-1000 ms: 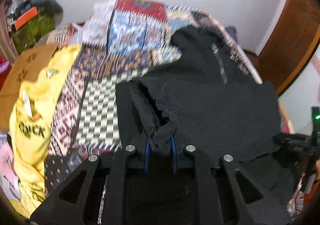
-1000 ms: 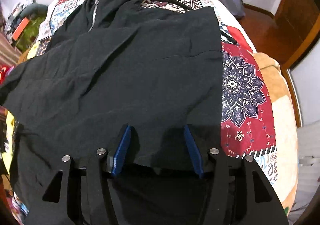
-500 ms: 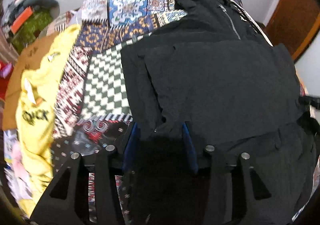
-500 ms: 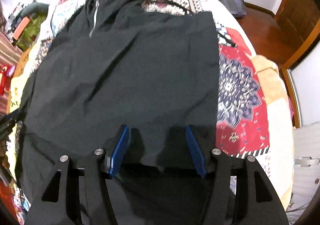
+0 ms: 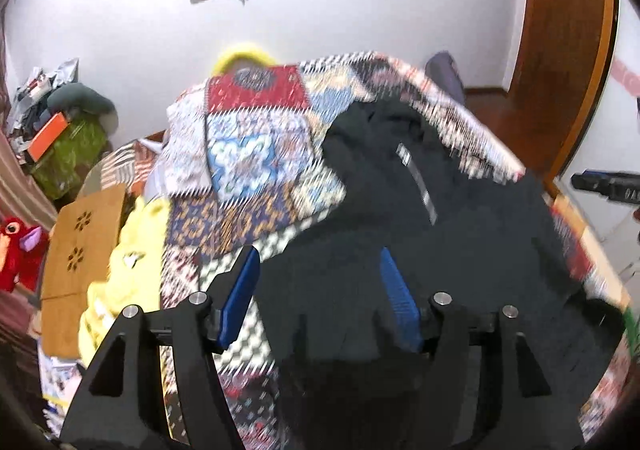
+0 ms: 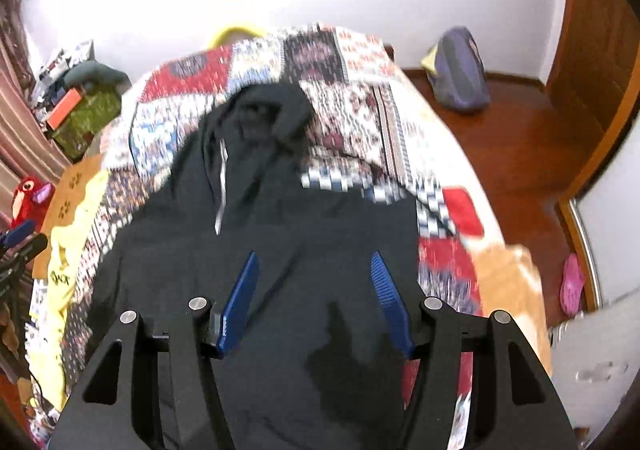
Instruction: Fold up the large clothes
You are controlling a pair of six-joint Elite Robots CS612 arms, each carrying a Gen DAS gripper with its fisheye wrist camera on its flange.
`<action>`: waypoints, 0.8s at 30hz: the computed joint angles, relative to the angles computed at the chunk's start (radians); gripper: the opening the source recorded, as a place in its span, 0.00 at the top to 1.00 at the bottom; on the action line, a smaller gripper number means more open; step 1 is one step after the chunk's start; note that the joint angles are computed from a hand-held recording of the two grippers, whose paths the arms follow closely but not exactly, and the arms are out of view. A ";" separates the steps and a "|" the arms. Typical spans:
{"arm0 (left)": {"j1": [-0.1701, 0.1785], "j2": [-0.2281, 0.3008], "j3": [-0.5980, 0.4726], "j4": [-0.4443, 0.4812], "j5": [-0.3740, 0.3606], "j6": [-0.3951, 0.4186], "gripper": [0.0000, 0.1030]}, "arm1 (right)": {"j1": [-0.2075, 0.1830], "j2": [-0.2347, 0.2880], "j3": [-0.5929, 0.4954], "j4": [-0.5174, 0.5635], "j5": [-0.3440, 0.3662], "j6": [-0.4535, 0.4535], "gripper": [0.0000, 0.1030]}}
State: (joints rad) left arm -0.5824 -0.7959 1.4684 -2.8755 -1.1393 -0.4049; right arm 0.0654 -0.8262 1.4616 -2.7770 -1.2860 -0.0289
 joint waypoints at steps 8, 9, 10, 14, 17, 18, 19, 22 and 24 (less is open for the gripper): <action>0.045 0.106 -0.214 0.057 -0.094 0.017 0.37 | 0.011 0.073 -0.136 0.012 0.051 0.037 0.47; 0.049 0.120 -0.240 0.071 -0.104 0.014 0.37 | 0.013 0.092 -0.168 0.034 0.055 0.047 0.47; 0.056 0.140 -0.274 0.087 -0.124 0.010 0.37 | 0.014 0.101 -0.182 0.044 0.058 0.053 0.47; 0.078 0.212 -0.389 0.128 -0.211 -0.006 0.37 | 0.023 0.176 -0.304 0.129 0.068 0.085 0.47; 0.087 0.279 -0.500 0.195 -0.242 -0.012 0.37 | 0.031 0.236 -0.399 0.195 0.064 0.107 0.47; 0.091 0.308 -0.548 0.221 -0.258 -0.014 0.37 | 0.031 0.256 -0.430 0.218 0.075 0.113 0.47; 0.094 0.328 -0.580 0.241 -0.268 -0.018 0.37 | 0.031 0.269 -0.451 0.235 0.083 0.117 0.47; 0.105 0.402 -0.704 0.314 -0.304 -0.047 0.38 | 0.037 0.328 -0.541 0.299 0.086 0.143 0.47; 0.112 0.453 -0.786 0.349 -0.334 -0.064 0.38 | 0.042 0.371 -0.607 0.342 0.090 0.162 0.47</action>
State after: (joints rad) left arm -0.4702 -0.3433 0.6821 -2.5261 -1.4729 -0.4687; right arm 0.1070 -0.4557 0.8544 -2.4351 -1.1957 0.1327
